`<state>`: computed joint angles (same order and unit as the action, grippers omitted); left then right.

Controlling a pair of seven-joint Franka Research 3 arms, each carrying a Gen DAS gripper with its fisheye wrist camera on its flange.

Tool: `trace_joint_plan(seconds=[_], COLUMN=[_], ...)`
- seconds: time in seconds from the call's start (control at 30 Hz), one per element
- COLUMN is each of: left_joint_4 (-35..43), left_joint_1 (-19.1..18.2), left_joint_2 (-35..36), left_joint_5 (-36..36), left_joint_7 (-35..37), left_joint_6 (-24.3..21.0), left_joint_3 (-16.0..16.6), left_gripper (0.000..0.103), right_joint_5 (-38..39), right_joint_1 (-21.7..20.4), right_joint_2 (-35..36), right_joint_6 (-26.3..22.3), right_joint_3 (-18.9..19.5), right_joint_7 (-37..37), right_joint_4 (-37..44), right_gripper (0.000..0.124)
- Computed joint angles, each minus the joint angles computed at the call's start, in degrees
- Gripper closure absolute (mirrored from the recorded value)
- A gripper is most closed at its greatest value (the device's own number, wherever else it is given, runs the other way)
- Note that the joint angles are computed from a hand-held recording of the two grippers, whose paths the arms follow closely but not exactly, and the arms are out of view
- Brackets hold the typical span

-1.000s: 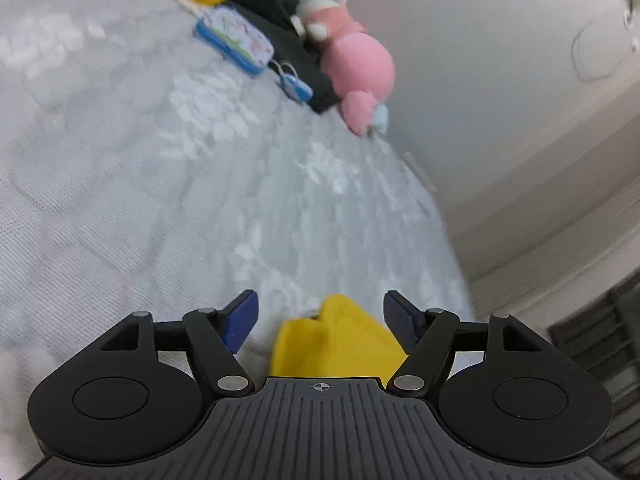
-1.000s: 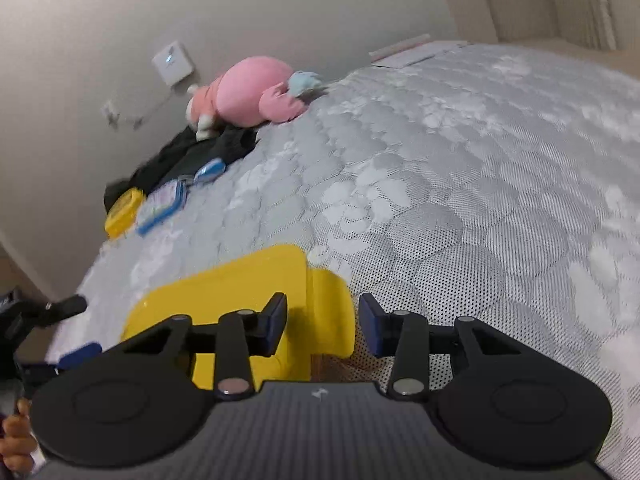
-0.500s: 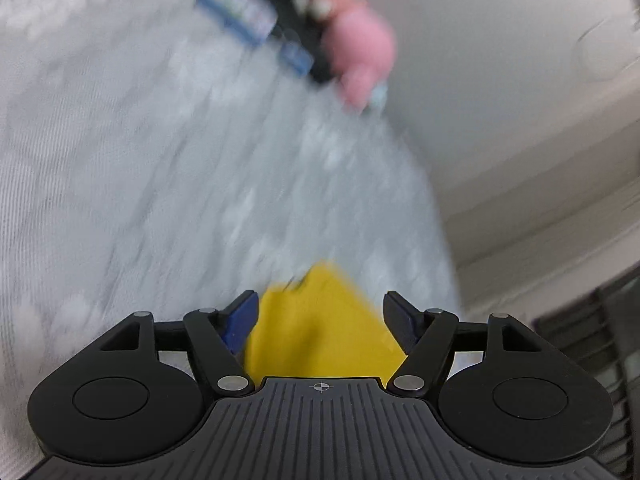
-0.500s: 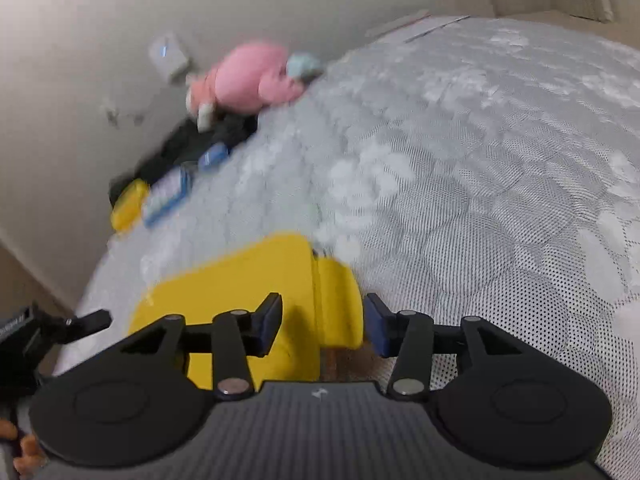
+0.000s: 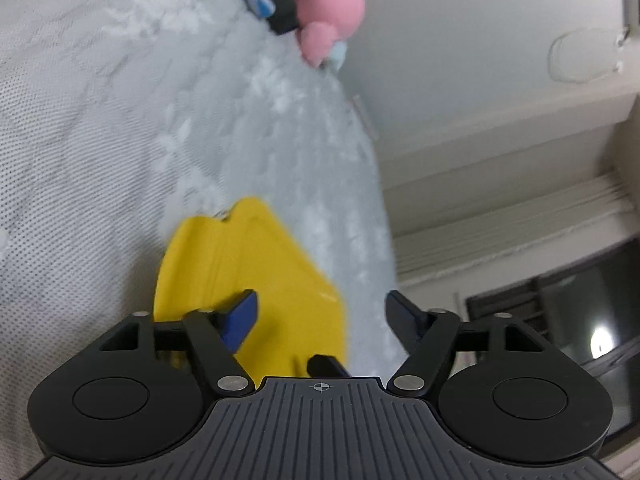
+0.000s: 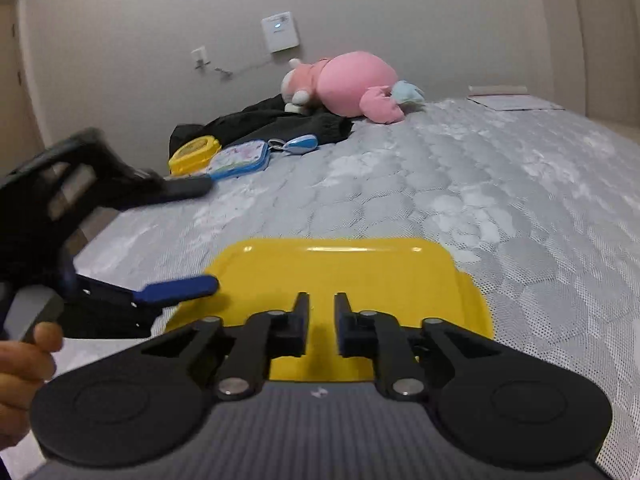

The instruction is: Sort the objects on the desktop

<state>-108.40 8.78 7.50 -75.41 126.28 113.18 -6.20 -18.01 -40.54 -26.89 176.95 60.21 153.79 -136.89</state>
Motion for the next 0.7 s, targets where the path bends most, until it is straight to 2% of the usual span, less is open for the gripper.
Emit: trace_joint_plan(seconds=[0.03,0.13,0.23,0.3,0.4,0.47,0.6,0.7], left_joint_4=[0.46,0.51,0.12,0.02,-0.06,-0.12,0.44,0.47], left_joint_1=[0.09,-0.02,-0.21,-0.27,-0.21,0.03,0.33,0.39], left_joint_2=[0.58,0.36,0.13,0.34,0.88,1.13,1.73,1.84], left_joint_5=[0.19,1.58,1.86,1.98,2.33,2.31,2.04,2.13], left_joint_7=[-0.57,0.2,1.25,0.86,-0.43,-1.04,-1.59,-1.63], left_joint_6=[-1.11,-0.61,0.3,0.83,1.41,1.22,0.88,1.02], left_joint_3=[0.0,-0.16,-0.27,-0.24,-0.25,-0.26,-0.52,-0.7], left_gripper=[0.032,0.036,0.04,0.052,0.065,0.07,0.072,0.075], right_joint_5=[0.29,0.08,-1.8,-2.72,-2.62,-2.01,0.63,2.73], right_joint_1=[0.48,0.93,-0.31,-2.07,-3.75,-4.34,-3.41,-4.03], right_joint_2=[0.89,1.95,1.77,0.59,-0.96,-1.78,-3.16,-5.4], right_joint_6=[0.37,0.84,0.32,0.96,-0.3,-0.39,-1.02,-0.9], right_joint_3=[-0.38,-0.91,0.45,2.46,4.76,5.54,4.63,4.35], right_joint_7=[0.01,-0.61,-1.52,-1.79,-2.97,-3.26,-2.34,0.25], right_joint_4=[-0.13,-0.21,0.36,0.31,0.98,0.97,0.29,-0.73], right_gripper=[0.104,0.104,0.1,0.094,0.092,0.093,0.101,0.101])
